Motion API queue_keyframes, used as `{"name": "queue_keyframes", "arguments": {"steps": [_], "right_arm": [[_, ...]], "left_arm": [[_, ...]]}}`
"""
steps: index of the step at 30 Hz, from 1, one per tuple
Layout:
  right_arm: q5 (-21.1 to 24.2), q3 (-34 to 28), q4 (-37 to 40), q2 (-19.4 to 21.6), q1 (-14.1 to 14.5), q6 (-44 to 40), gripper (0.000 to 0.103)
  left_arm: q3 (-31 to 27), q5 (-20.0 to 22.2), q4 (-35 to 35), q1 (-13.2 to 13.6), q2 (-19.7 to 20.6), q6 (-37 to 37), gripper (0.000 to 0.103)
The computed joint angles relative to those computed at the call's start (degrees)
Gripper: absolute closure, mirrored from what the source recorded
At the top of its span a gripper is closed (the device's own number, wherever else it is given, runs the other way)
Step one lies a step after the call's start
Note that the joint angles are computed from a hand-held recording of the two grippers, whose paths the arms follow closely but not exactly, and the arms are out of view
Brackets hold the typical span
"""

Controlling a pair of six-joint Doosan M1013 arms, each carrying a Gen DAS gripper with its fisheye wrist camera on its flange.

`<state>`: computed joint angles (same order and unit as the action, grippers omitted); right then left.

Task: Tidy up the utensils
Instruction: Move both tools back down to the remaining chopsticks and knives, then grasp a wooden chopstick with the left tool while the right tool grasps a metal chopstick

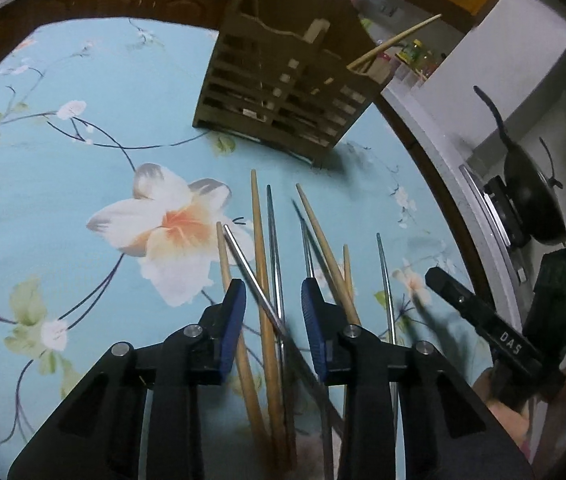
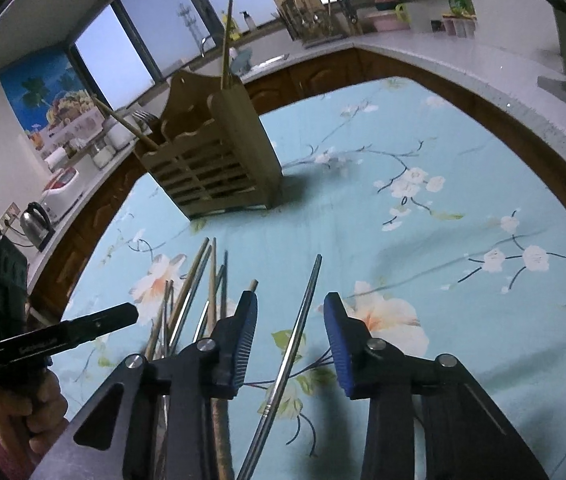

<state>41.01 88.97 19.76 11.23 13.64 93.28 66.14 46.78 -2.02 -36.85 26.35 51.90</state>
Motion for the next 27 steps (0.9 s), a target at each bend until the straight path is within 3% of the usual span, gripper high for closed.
{"name": "queue_keyframes", "arguments": {"steps": [6, 11, 21, 25, 27], "right_arm": [[1.86, -1.31, -1.51, 1.46, -0.03, 0.76, 0.072], [3.99, -2.69, -2.87, 2.99, 0.07, 1.31, 0.078], [5.75, -4.97, -7.37, 5.37, 1.26, 3.04, 0.082], [6.16, -6.32, -12.20, 6.38, 2.31, 4.54, 0.095], [6.31, -6.44, -11.64, 6.43, 2.10, 4.40, 0.096]], "left_arm": [[-4.19, 4.90, -0.42, 0.54, 2.83, 0.77, 0.079], [-6.73, 8.55, -0.84, 0.89, 4.91, 1.92, 0.091], [-7.53, 8.14, -1.17, 1.33, 5.52, 5.64, 0.094], [-7.48, 7.67, -0.98, 1.21, 5.57, 6.56, 0.097], [-7.26, 7.46, -1.12, 1.22, 5.43, 6.46, 0.097]]}}
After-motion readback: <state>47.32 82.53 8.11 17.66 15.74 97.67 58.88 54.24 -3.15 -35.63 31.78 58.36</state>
